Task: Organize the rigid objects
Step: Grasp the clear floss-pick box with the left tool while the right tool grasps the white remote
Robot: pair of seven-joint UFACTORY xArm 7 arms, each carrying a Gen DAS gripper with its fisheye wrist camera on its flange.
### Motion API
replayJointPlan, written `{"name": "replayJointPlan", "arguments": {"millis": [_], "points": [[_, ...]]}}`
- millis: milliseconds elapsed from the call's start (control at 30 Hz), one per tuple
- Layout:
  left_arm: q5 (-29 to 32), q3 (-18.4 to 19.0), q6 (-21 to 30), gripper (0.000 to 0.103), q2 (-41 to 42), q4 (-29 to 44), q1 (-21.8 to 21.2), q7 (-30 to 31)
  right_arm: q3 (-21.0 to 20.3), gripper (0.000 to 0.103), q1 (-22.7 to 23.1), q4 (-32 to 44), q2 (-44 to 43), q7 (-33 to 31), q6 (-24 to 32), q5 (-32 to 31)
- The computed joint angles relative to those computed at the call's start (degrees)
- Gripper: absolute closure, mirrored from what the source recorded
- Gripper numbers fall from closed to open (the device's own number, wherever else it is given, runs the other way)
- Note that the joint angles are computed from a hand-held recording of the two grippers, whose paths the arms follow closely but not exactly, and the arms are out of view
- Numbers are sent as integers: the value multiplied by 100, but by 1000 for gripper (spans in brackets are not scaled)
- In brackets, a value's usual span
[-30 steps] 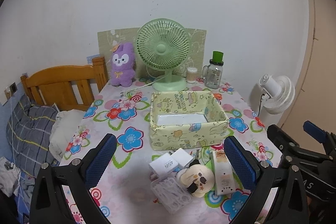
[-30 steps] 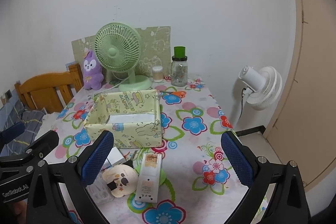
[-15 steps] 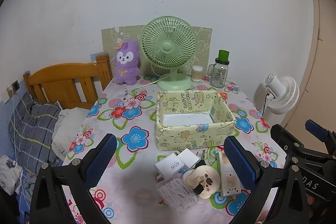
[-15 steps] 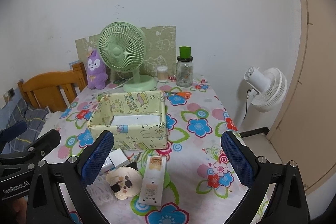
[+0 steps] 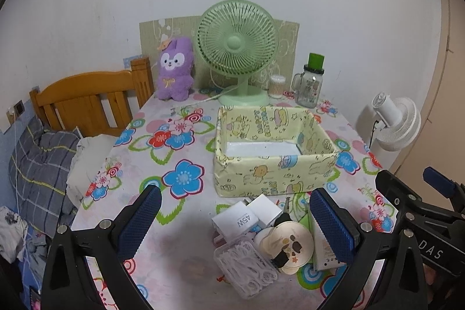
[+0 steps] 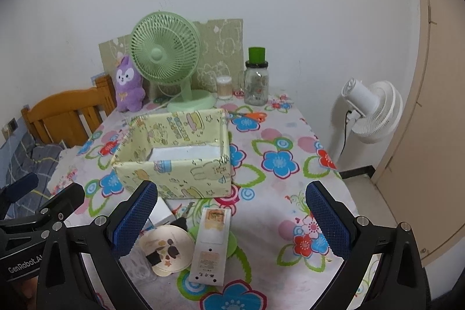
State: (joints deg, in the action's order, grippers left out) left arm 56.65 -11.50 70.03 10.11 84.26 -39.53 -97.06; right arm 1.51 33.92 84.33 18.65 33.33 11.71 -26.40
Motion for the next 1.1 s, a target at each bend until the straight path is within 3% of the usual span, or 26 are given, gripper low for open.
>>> {"name": "replayJointPlan", "arguments": {"millis": [267,1100], "points": [[-268,96,-458,0,135,-189,155,97,60,1,-46,182,318,-223,115,220],[-1161,316,-1164,0,543,-562,280,377,-94,4,226,687,1132,-363,680,354]]}}
